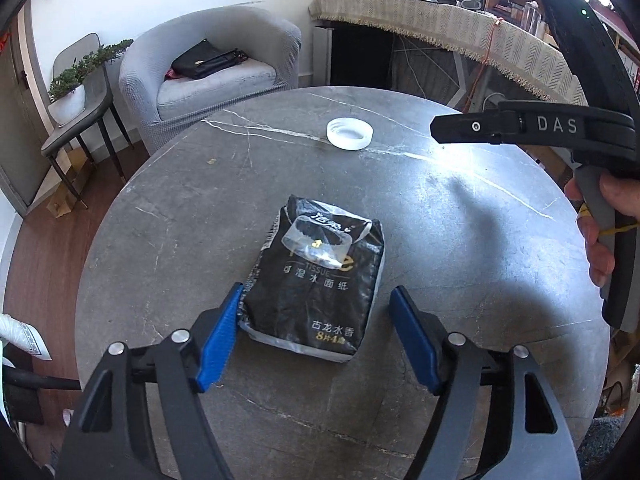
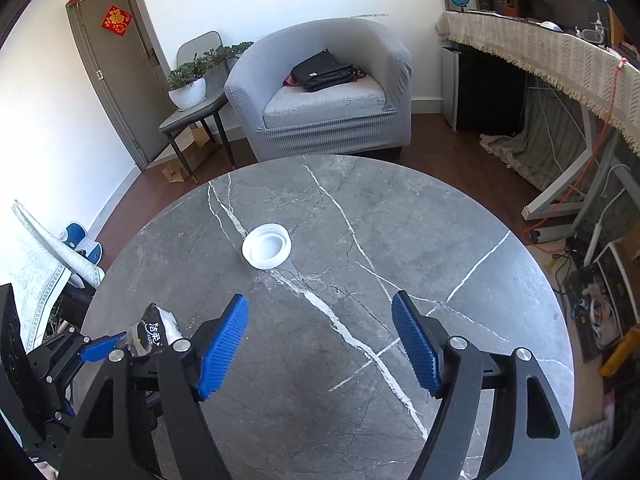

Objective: Collect trash
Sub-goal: 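Grasp the black paper pack with the left tool while the right tool grasps the white cup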

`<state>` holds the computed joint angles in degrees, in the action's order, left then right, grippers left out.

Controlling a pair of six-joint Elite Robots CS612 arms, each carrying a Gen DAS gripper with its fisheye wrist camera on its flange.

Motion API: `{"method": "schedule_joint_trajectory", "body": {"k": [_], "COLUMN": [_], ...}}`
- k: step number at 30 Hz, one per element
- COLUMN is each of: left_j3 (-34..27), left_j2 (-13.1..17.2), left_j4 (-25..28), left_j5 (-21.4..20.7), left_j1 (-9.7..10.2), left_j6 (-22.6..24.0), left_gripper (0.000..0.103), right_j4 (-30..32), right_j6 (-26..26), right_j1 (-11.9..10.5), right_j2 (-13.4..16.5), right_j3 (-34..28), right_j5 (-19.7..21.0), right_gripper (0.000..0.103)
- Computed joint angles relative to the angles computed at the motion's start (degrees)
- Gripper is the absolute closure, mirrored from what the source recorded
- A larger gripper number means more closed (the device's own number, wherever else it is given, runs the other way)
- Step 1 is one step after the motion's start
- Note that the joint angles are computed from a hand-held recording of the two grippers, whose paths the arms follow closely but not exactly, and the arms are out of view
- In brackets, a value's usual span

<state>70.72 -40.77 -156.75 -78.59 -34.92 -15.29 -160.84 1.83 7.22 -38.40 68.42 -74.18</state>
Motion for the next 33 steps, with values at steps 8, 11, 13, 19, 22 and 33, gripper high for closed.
{"method": "schedule_joint_trajectory", "body": {"k": [8, 11, 13, 19, 22, 33], "left_j3": [0.9, 1.4, 1.9, 3.9, 4.8, 7.7], "left_j2": [-0.7, -1.0, -1.3, -2.5, -3.0, -4.7], "left_j4": [-0.6, -1.2, -1.5, -4.4, -5.2, -7.1], "left_j5": [-2.4, -3.5, -3.4, -4.3, -4.4, -6.3], "left_j1": [0.43, 0.76, 0.88, 1.52, 1.73, 2.2], "left_j6": [-1.2, -2.3, -2.8, -4.2, -4.6, -4.3], "left_gripper": [0.047, 0.047, 0.047, 0.047, 0.047, 0.047], "right_j4": [2.1, 2.9, 3.6, 5.9, 6.7, 8.7], "right_j6": [-0.7, -1.6, -1.9, -3.8, -5.1, -3.9], "right_j1": [0.2, 0.6, 0.9, 2.2, 2.8, 3.9], "right_j2": [0.7, 1.1, 1.4, 2.5, 3.3, 6.5], "right_j3": [-1.3, -2.1, -2.6, -4.9, -6.5, -12.0], "right_j5": [-0.2, -0.3, -0.7, -2.9, -4.2, -6.9], "right_gripper": [0.028, 0.028, 0.028, 0.028, 0.028, 0.035]}}
